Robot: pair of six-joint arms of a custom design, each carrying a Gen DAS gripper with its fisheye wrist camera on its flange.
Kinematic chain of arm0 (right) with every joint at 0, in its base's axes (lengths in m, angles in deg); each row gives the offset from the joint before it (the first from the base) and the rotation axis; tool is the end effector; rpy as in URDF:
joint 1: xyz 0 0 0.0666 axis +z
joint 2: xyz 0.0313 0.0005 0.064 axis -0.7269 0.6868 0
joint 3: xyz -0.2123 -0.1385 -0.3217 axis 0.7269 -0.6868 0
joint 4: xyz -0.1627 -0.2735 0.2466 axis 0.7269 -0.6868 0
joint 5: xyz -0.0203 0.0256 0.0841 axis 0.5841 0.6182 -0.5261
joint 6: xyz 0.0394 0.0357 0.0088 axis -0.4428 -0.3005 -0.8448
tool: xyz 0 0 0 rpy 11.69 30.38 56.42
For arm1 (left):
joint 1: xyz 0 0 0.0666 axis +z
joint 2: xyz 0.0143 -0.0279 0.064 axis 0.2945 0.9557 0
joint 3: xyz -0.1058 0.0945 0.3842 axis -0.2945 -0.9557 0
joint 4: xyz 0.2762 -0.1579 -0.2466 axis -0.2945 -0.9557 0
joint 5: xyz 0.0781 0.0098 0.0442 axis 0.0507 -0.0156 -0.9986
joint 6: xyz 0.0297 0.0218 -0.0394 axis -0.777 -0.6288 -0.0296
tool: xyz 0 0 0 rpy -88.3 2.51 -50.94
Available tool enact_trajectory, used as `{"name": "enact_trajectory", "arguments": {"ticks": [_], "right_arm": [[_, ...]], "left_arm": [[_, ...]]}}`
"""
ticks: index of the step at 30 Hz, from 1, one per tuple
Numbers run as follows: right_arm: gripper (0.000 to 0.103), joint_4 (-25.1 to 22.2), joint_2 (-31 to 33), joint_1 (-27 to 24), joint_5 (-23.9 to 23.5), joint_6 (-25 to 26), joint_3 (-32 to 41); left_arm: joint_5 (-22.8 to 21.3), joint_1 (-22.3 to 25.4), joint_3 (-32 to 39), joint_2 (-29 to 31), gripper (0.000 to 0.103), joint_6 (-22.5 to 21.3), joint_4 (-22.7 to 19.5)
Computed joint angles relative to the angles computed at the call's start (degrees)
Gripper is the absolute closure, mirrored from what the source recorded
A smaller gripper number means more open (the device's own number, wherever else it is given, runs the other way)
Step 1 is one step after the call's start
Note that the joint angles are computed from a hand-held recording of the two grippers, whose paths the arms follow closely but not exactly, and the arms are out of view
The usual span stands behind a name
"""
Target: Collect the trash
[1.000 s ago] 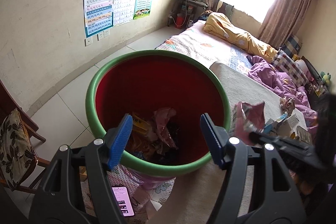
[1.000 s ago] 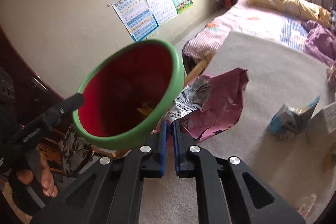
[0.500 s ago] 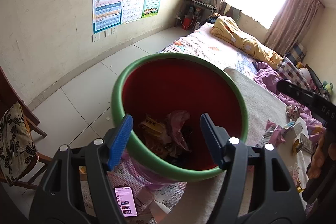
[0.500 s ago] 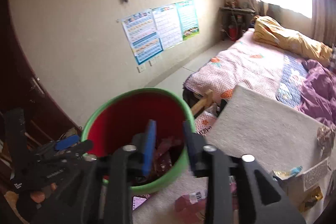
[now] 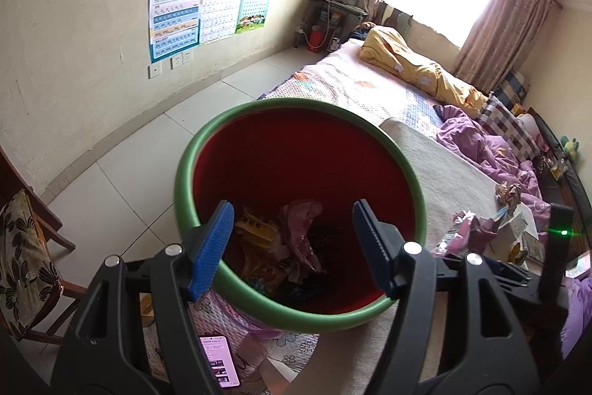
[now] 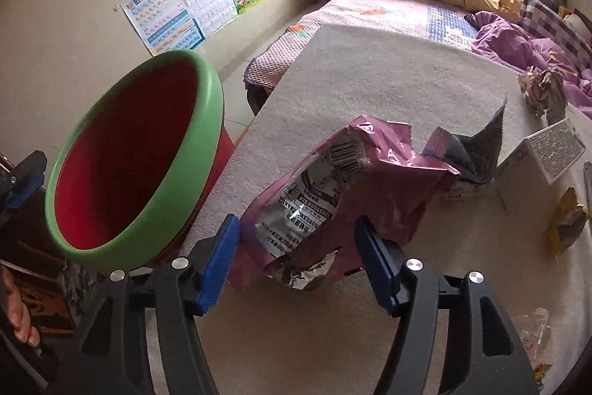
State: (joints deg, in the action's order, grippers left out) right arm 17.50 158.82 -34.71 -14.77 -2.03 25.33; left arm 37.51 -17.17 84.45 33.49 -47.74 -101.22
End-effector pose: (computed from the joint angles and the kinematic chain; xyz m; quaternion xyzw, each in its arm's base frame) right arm 0.5727 0.1255 0.4827 -0.0313 0.9579 0.1208 0.2587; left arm 0.4906 -0.3215 0.5288 -0.0823 0.9171 -0.0885 0.3799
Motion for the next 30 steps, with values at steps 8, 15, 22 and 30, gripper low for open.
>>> {"name": "enact_trajectory", "arguments": {"ticks": [8, 15, 22, 30], "right_arm": [[0.090, 3.49, -1.33, 0.55, -4.89, 2.82, 1.01], [0.089, 4.89, 3.08, 3.53, -11.46, 6.74, 12.57], [0.053, -0.52, 7.77, 6.71, -13.96, 11.38, 19.00], [0.047, 3.32, 2.06, 1.92, -13.59, 7.48, 11.42]], "left_arm": [[1.15, -0.08, 0.83, 0.56, 0.039, -1.86, 0.60], [1.12, 0.62, -1.02, -0.55, 0.039, -0.46, 0.72], [-0.77, 1.91, -3.24, -2.42, 0.039, 1.54, 0.10], [-1.74, 0.25, 0.58, 0.39, 0.039, 1.23, -1.49]]}}
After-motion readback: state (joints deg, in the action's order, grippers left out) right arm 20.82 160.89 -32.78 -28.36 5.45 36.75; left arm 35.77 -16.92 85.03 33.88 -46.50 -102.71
